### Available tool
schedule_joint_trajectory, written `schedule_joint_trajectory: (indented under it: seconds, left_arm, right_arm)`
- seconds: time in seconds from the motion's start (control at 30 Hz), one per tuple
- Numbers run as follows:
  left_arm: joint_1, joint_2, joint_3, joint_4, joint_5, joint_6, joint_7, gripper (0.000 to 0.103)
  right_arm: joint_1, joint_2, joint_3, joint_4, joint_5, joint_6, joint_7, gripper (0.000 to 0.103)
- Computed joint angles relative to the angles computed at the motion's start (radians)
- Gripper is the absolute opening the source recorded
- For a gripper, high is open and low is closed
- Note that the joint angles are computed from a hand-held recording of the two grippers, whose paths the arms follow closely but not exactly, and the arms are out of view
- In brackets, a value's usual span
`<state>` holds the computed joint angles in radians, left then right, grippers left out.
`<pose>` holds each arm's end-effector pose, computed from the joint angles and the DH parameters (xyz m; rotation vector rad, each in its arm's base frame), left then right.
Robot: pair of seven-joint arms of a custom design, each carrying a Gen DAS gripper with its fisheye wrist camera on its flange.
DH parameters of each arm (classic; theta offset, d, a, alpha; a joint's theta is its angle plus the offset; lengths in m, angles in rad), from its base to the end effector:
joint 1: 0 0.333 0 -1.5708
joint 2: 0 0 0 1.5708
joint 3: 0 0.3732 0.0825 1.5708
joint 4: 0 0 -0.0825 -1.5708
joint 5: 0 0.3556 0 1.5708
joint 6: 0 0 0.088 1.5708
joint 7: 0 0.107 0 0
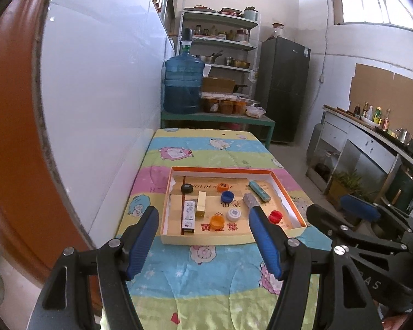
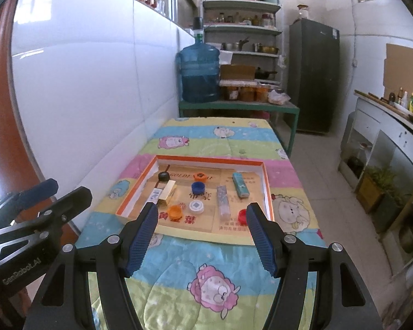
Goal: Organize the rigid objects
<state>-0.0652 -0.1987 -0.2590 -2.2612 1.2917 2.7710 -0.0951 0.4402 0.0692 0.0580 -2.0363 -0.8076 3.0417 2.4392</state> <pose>0.4417 -0.2021 0.5628 -1.7679 1.3926 -0.8874 0.4855 0.3261 0.5767 -1.8698 1.2465 -0.6374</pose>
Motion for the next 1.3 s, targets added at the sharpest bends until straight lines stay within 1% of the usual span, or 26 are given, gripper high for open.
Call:
schedule_joint_trajectory:
  seconds: [0.07,0.13,0.37,0.53,0.7,0.8,0.9,1.0,1.3]
  left_arm:
    - [-0.006,-0.013,-0.003,-0.012,-0.015,-0.004,0.009,0.068]
    - [-0.012,-0.025,-0.009,-0.021,-0.043,-0.015,0.026,0.068]
    - [-0.018,-0.067,-0.043,-0.056,-0.106,-0.062,0.044,0.068]
    - [-0.02,-0.09,-0.061,-0.082,-0.15,-0.075,0.061,0.068]
    - [-0.025,-0.106,-0.086,-0.101,-0.189,-0.116,0.075,0.067]
    - [-0.028,-0.112,-0.089,-0.112,-0.205,-0.115,0.08,0.066]
    - [-0.029,-0.117,-0.092,-0.126,-0.225,-0.115,0.088,0.063]
    - [-0.025,-0.122,-0.1,-0.13,-0.227,-0.129,0.084,0.062]
    - [-0.016,-0.143,-0.108,-0.145,-0.216,-0.145,0.058,0.061]
  right_arm:
    - [0.005,-0.021,-0.007,-0.018,-0.052,-0.002,0.057,0.068]
    - [-0.005,-0.041,0.002,-0.041,-0.072,0.002,0.086,0.068]
    - [-0.06,-0.1,0.054,-0.115,-0.078,0.025,0.111,0.068]
    - [-0.109,-0.145,0.098,-0.166,-0.082,0.041,0.123,0.068]
    - [-0.174,-0.182,0.154,-0.194,-0.182,0.039,0.224,0.068]
    - [-0.198,-0.197,0.181,-0.206,-0.236,0.032,0.284,0.068]
    - [-0.196,-0.196,0.187,-0.21,-0.247,0.028,0.294,0.068]
    - [-0.186,-0.193,0.186,-0.213,-0.232,0.032,0.281,0.068]
    - [-0.174,-0.182,0.185,-0.206,-0.255,0.037,0.297,0.068]
